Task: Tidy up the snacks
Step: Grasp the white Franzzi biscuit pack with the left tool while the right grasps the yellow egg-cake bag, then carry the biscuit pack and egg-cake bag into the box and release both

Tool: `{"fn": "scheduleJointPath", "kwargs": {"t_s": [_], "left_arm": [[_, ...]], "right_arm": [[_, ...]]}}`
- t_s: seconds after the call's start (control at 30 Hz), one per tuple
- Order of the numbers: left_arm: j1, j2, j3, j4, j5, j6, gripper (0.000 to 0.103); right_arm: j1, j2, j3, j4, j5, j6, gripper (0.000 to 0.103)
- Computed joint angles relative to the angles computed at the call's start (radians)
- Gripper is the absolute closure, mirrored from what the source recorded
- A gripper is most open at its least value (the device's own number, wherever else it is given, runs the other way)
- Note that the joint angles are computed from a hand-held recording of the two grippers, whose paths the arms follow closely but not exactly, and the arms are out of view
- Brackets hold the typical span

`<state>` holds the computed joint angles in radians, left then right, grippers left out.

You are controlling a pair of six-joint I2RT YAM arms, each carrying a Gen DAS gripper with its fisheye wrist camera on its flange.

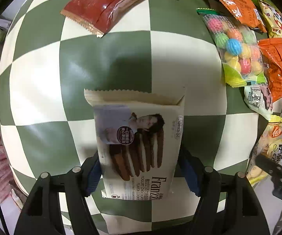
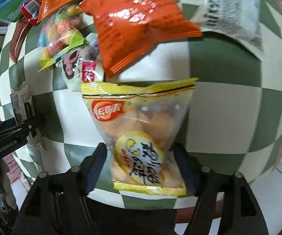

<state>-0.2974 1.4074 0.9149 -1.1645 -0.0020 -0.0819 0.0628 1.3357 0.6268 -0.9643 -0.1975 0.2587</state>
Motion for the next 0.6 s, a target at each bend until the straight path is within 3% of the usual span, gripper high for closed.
{"fn": "scheduleJointPath", "kwargs": {"t_s": [0.07, 0.2, 0.37, 0.6], "left_arm": [[-0.033, 0.040, 0.081, -0.030, -0.011, -0.027, 0.033], [-0.082, 0.044, 0.106, -0.043, -0.045, -0.056, 0.033], [-0.135, 0.114, 0.129, -0.004, -0.058, -0.098, 0.033], [-0.137, 0.103, 0.097, 0.028, -0.045, -0.103, 0.037]], "right_arm": [[0.016, -0.015, 0.078, -0.078, 0.053, 0.008, 0.027], [0.094, -0.062, 0.116, -0.118, 0.098, 0.083, 0.027], [0.153, 0.023, 0.100, -0.040, 0.053, 0.183, 0.027], [0.249, 0.079, 0.078, 0.042, 0.090, 0.304, 0.028]]}}
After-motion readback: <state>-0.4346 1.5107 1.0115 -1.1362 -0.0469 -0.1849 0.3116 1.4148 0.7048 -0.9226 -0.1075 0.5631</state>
